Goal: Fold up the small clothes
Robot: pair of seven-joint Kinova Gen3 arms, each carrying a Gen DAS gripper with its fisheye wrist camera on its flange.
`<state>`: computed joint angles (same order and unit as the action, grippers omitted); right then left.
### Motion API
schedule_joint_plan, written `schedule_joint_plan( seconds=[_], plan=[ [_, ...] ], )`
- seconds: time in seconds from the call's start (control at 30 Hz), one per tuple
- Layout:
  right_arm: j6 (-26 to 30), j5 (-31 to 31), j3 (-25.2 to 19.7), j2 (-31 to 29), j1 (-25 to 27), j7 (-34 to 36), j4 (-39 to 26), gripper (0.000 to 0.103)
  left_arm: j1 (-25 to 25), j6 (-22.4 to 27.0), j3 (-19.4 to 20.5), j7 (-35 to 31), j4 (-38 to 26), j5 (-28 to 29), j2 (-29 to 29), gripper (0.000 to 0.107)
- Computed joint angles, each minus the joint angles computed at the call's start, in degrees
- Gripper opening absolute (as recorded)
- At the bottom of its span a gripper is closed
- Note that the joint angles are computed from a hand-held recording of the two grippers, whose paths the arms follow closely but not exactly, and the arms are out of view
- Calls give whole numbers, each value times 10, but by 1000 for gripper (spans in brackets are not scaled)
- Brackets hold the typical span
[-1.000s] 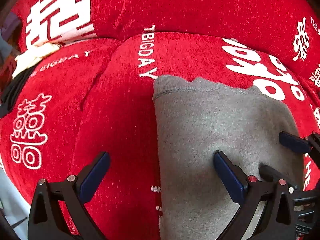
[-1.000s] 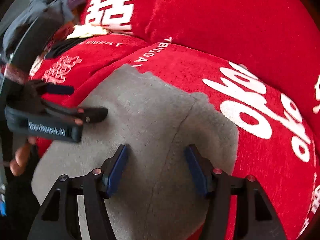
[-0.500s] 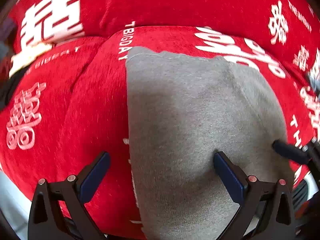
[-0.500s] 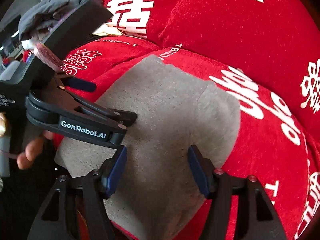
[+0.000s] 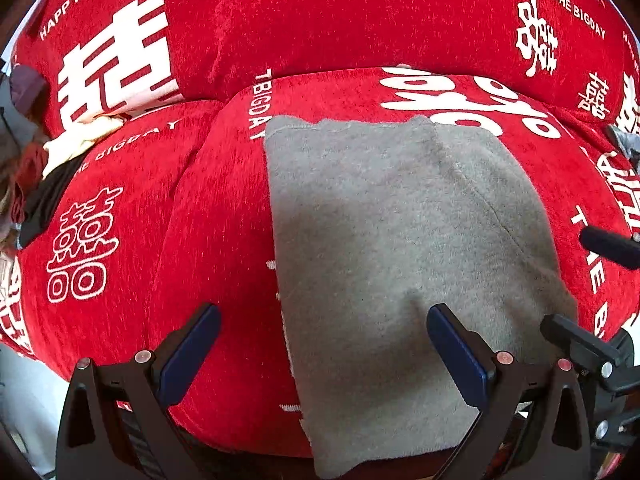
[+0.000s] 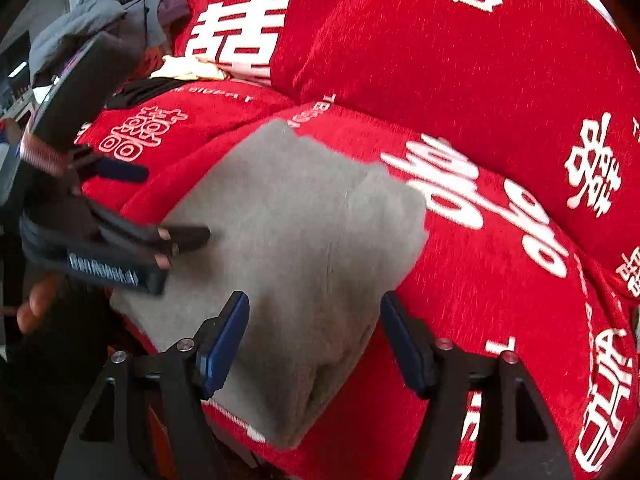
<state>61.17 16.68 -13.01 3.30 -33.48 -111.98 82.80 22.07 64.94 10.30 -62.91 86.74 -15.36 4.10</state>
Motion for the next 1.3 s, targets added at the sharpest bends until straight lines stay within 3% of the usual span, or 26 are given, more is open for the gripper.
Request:
schedule_joint_plan(
  seconds=[0.13, 0.27, 0.47, 0.7, 0.9, 1.1, 1.3],
  plan=[
    [6, 2, -1, 22, -8, 15, -13, 74, 5, 11, 1, -3, -4, -5, 16, 103],
    [11, -14, 14, 50, -15, 29, -16, 75, -6, -8, -8, -15, 7, 28, 18, 103],
    [-21, -35, 16, 40, -4, 30, 7, 78, -28, -26, -15, -45, 16, 79, 18, 103],
    [-45, -55, 18, 40, 9, 47, 18, 83, -25, -26, -15, -52, 6, 79, 31, 103],
    [-51, -59, 21, 56, 9, 65, 4, 90, -38, -11, -20, -77, -20, 115, 52, 103],
    [-41, -65, 25, 64, 8, 80, -8, 92, -41, 1, -24, -93, -35, 125, 61, 103],
    [15, -67, 30, 61, 1, 52, -42, 92, -44, 27, -26, -94, -54, 138, 70, 103]
  ],
)
